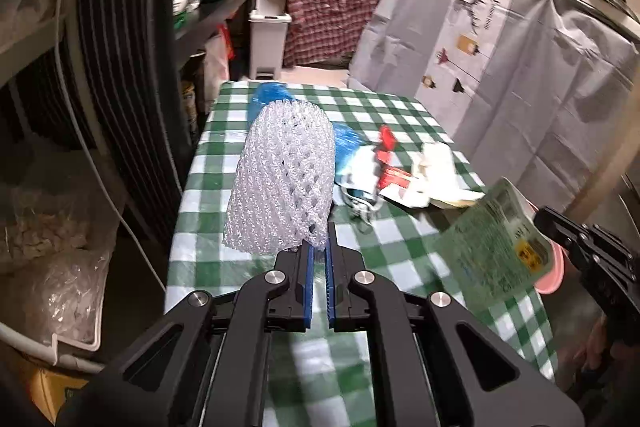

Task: Collect trash
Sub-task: 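Carry the mesh net and panda bag over the pink bin with both tools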

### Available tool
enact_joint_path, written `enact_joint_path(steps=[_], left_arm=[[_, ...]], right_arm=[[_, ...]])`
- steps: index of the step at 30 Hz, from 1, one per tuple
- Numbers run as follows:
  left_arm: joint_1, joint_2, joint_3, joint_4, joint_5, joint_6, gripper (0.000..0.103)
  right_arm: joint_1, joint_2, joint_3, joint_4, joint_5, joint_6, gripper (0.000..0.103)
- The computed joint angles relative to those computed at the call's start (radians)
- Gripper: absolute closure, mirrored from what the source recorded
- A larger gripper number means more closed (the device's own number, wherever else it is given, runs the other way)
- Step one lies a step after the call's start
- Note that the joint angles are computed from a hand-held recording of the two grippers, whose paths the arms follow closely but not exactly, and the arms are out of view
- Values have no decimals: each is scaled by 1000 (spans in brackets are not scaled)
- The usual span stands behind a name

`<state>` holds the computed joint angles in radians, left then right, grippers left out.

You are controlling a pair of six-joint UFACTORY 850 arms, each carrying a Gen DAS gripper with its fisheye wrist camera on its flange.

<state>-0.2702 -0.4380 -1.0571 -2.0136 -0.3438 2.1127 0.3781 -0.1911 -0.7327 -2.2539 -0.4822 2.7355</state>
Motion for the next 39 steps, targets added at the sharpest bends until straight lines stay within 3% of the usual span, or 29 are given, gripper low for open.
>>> enact_joint_path(steps=[10, 22, 39], left_arm=[[-56, 79, 46, 203, -61, -189, 98], [-182, 62, 0, 307, -29, -292, 98], [-400, -88, -204, 641, -13, -635, 98]], right_arm=[[13, 109, 77, 26, -18, 23, 102], [-32, 248, 178, 86, -25, -21, 103], [-249, 444, 325, 183, -2, -160, 103]])
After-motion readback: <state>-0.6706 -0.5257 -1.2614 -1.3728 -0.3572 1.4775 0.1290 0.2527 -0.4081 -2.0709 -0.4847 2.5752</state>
